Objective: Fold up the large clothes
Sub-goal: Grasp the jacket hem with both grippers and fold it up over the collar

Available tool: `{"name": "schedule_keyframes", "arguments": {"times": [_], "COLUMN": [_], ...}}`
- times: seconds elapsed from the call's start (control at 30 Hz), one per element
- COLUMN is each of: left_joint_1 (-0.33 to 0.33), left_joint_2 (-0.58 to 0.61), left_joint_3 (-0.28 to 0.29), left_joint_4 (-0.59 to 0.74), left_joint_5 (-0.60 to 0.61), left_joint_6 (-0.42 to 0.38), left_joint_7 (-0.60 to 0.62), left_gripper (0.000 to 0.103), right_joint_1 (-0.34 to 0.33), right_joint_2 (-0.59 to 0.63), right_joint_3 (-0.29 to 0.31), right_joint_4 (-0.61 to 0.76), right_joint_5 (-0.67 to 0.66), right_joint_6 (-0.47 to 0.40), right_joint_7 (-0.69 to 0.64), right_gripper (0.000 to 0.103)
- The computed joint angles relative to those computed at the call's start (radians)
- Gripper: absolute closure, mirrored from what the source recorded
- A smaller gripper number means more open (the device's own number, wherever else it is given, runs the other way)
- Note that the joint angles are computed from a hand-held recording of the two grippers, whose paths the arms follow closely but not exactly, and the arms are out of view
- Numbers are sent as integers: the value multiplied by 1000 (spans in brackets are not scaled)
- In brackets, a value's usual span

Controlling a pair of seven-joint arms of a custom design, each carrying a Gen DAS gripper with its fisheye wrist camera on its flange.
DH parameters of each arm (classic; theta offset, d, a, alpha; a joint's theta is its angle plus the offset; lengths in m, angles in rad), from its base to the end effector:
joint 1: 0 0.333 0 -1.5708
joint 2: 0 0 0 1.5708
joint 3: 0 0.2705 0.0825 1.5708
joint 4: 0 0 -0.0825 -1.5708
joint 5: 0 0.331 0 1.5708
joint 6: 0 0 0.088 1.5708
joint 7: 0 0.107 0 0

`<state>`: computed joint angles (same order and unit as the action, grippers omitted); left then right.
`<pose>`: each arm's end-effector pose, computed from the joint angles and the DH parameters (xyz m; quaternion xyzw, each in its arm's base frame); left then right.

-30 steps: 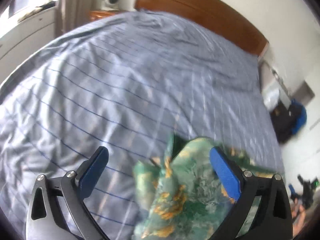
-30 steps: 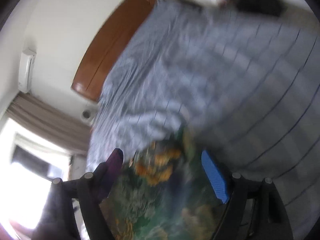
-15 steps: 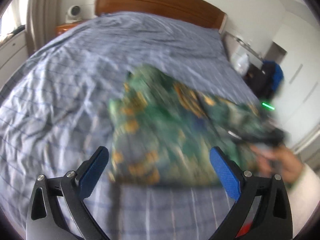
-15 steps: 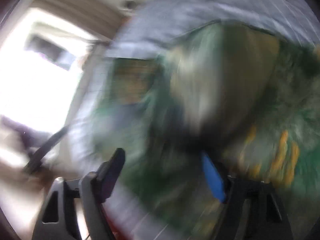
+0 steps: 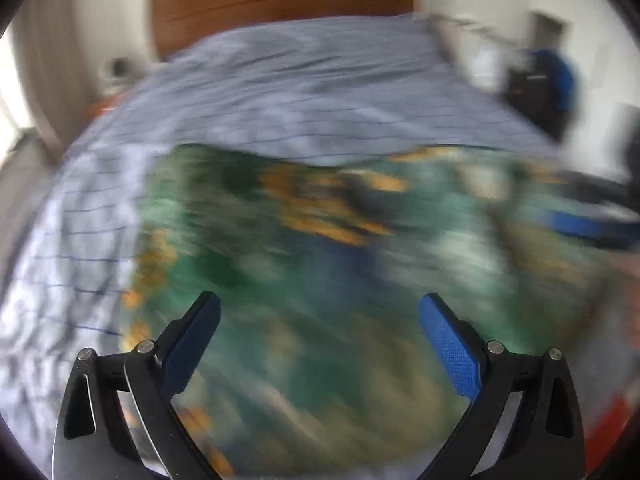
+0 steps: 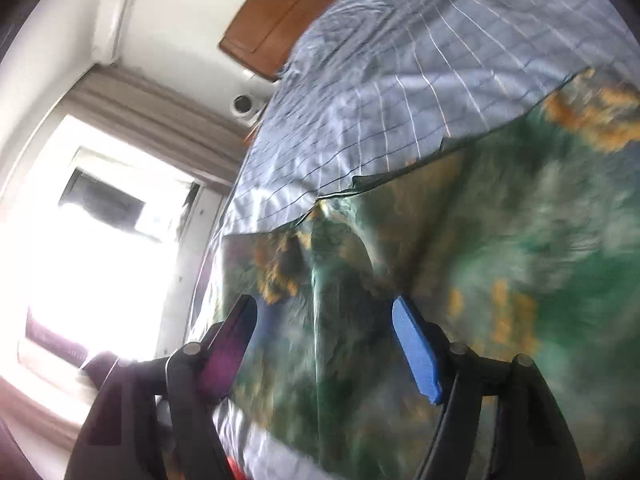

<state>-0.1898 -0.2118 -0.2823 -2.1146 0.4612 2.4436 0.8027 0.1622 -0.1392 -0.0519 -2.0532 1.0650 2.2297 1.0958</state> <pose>0.4379 -0.2328 0.5343 -0.6701 0.6641 -0.2127 0.2545 0.4999 0.0813 0.5193 -0.6327 0.6169 0.1436 0.4455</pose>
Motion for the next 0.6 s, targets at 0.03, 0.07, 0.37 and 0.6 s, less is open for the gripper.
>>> {"name": "schedule_keyframes", "arguments": {"times": [0.03, 0.07, 0.37, 0.6], "left_joint_1": [22, 37, 70, 75], "left_joint_2": [27, 53, 34, -173], "left_joint_3": [-10, -12, 84, 53], "left_joint_4": [22, 43, -21, -203], "left_joint_5": [50, 96, -41, -90], "left_joint_6": [-33, -70, -63, 3], "left_joint_7": [-50, -91, -116, -28], "left_gripper": [5, 5, 5, 3], "right_joint_1": [-8, -25, -79, 9], "right_joint_2": [-29, -63, -143, -349], "right_joint_3": [-7, -19, -58, -111], "right_joint_4": [-21, -51, -257, -386], "right_joint_5": [-22, -81, -160, -101], "right_joint_6": [-15, -20, 151, 156], "right_joint_7": [-9, -20, -64, -177], "right_gripper": [31, 31, 51, 27]}}
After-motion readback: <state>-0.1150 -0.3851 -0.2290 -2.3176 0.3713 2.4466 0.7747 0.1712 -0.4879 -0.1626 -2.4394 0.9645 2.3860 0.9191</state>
